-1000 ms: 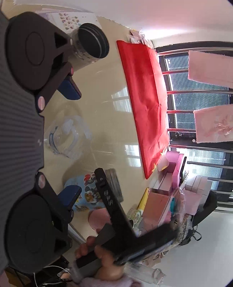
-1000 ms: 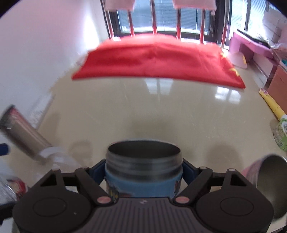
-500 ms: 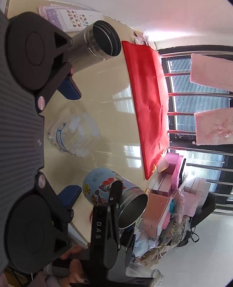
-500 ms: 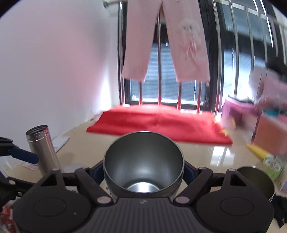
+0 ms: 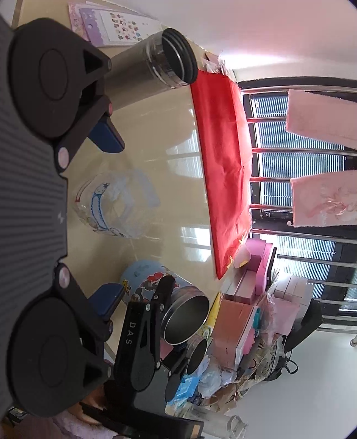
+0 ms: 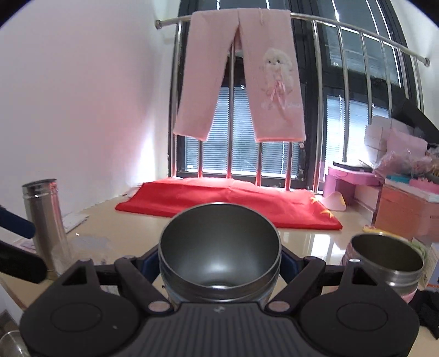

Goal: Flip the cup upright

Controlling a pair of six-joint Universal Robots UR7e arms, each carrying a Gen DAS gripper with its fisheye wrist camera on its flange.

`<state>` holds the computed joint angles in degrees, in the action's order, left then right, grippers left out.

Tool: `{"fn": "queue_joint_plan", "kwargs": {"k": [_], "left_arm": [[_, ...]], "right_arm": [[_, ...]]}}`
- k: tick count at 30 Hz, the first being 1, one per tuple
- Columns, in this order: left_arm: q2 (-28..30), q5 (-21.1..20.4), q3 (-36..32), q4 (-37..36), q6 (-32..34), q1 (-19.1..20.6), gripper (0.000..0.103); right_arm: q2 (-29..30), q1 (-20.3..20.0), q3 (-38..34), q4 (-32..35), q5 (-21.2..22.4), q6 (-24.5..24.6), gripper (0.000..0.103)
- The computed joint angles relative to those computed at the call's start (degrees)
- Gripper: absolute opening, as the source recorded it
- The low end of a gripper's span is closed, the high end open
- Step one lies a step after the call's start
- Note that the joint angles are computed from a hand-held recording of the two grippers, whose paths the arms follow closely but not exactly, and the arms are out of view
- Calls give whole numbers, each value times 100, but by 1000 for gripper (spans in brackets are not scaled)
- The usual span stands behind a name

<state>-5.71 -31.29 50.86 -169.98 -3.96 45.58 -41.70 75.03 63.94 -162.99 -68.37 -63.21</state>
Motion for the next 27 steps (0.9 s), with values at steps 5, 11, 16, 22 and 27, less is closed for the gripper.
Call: {"fn": "queue_joint_plan", "kwargs": {"k": [5, 11, 16, 22, 27], "left_arm": [[93, 104, -104, 10, -68, 5, 103], [252, 274, -250, -123, 40, -24, 103], [350, 440, -261, -468, 254, -101, 103], [459, 714, -186, -1197, 633, -276, 103], [510, 988, 27, -1928, 825, -473, 103]], "right_arm": [[154, 2, -272, 203, -94, 29, 83], [225, 47, -463, 428, -186, 85, 84], [96, -19, -276, 256, 200, 42, 103], [-382, -156, 433, -108, 643, -83, 103], [-951, -327, 1195, -313, 826, -95, 103]]}}
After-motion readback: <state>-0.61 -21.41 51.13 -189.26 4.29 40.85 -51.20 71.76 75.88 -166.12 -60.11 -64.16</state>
